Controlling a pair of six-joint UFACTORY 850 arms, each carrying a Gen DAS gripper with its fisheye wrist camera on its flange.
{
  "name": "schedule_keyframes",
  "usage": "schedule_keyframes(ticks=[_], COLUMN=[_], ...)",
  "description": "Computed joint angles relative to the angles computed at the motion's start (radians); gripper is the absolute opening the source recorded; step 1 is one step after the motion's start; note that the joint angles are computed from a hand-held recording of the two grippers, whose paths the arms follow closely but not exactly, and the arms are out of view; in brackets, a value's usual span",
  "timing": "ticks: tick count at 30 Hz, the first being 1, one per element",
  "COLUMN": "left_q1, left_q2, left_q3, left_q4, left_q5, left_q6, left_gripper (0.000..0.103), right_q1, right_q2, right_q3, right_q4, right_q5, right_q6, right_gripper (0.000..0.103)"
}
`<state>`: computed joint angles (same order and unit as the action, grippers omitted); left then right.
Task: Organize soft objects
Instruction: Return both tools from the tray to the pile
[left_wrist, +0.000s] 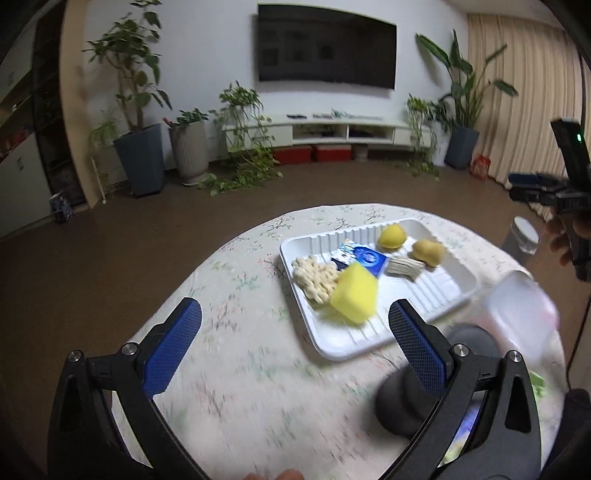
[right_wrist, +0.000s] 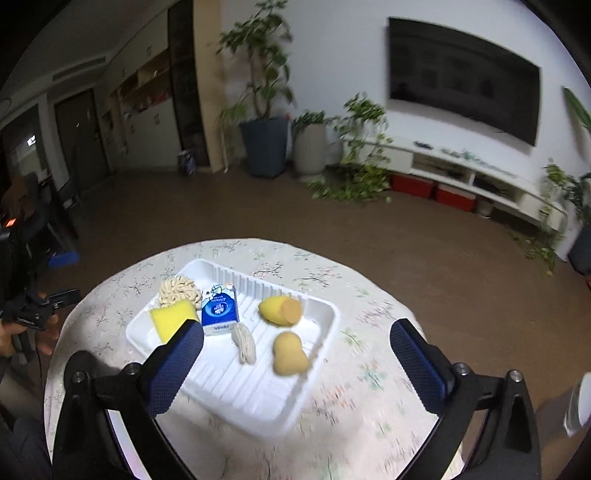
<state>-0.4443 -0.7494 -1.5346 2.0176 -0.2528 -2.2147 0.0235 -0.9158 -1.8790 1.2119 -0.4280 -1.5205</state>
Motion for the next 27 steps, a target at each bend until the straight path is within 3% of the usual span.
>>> schedule_keyframes(ticks=[3, 6, 13, 17, 20, 27], left_q1=[-0.040, -0.090, -0.205, -0.261, -0.299, -0.336], left_q2=[0.067, 0.121, 0.180, 0.178, 0.159, 0.099], left_q3=[0.118, 0.223, 0.379, 0.408, 0.397, 0.355], left_q4=[0.033, 0.043, 0.054, 0.016, -0.065, -0.121], left_q5=[-0.064, -0.106, -0.144, -0.169, -0.179, -0.155], left_q6=[-0.101, -0.174, -0.334, -0.366, -0.301, -0.266], left_gripper=[0.103, 0.103, 0.103, 0.103, 0.103, 0.103], right_q1=[-0.006, -0.012, -0.006, 0.013, 0.025, 0.080], right_q2=[0.116, 0.225, 0.366, 0.397, 0.404, 0.399], right_q3=[0.207, 0.421, 0.749, 0.848, 0.891, 0.928], right_q4=[0.233, 0.485, 0.747, 0.830, 0.844, 1.063], right_q5=[0.038, 0.023, -0.052, -0.052, -0.052, 0.025], right_q6=[-0.264, -0.535, -0.832, -0.939, -0.956, -1.182], right_gripper=[0.103, 0.103, 0.103, 0.103, 0.103, 0.103])
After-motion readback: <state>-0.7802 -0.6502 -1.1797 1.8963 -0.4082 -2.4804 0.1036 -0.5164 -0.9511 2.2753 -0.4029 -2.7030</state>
